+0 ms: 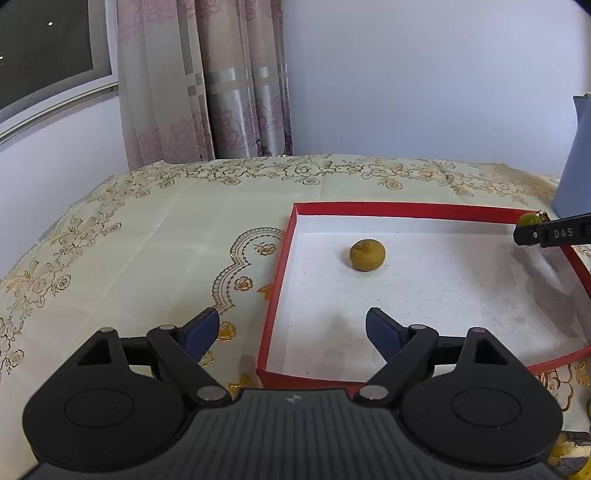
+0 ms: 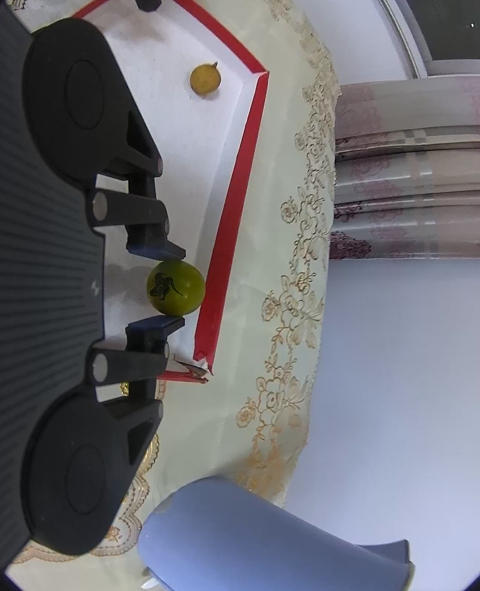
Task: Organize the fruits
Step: 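Lower the green lime into the red tray and open the right tool, then move the left tool to a green cucumber chunk and grasp it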
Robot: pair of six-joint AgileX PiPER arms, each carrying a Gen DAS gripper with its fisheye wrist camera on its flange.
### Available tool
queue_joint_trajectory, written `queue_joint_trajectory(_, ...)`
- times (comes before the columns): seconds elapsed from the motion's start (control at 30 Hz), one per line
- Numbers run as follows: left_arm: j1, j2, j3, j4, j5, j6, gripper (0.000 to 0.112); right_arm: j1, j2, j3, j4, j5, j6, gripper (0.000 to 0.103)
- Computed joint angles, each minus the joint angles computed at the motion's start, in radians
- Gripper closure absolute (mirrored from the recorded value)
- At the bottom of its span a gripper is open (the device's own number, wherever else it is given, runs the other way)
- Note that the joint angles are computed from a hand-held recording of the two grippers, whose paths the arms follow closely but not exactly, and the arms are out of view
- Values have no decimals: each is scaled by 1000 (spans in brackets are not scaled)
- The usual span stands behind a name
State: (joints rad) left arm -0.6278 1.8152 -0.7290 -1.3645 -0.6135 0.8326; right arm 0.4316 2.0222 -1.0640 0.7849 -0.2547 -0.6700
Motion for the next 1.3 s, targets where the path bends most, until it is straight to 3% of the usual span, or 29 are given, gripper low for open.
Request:
queue_joint_trajectory(0.17, 2, 1, 2, 2, 6, 0, 26, -5, 47, -55, 133, 22, -135, 73)
queue_joint_trajectory(0.23, 2, -2, 6, 4, 5, -2, 26, -5, 52, -59, 120, 16, -120, 73)
queue_joint_trajectory(0.3, 2, -8, 11, 8, 5, -9, 26, 4, 54, -61, 175, -7, -170, 66)
queue_joint_trajectory(0.33, 0, -11, 15, 8, 4, -13, 25, 10, 53, -58, 197, -23, -191, 52)
queue_joint_trajectory(0.5, -10, -47, 44, 10, -7, -28, 26, 24, 25, -23, 174, -56, -168, 51)
queue_joint_trajectory(0.67, -26, -169, 163, 146, 29, -160, 26, 59, -164, 219, -40, -173, 61, 55)
queue_joint_trajectory(0.8, -133, -241, 267, 187, -20, -200, 26, 118, -423, 522, -179, -296, 217, 53)
queue_joint_trajectory(0.9, -247, -283, 351, 215, -51, -260, 26, 234, -627, 728, -91, -390, 182, 47)
queue_joint_trajectory(1.03, -449, -301, 427, 174, -114, -286, 26, 571, -764, 902, 253, -576, 51, 47)
queue_joint_trajectory(1.2, -677, -239, 416, 32, -199, -225, 26, 1018, -629, 986, 584, -833, 219, 42)
queue_joint_trajectory(1.3, -751, -173, 380, -22, -231, -189, 26, 1205, -479, 992, 736, -908, 378, 42)
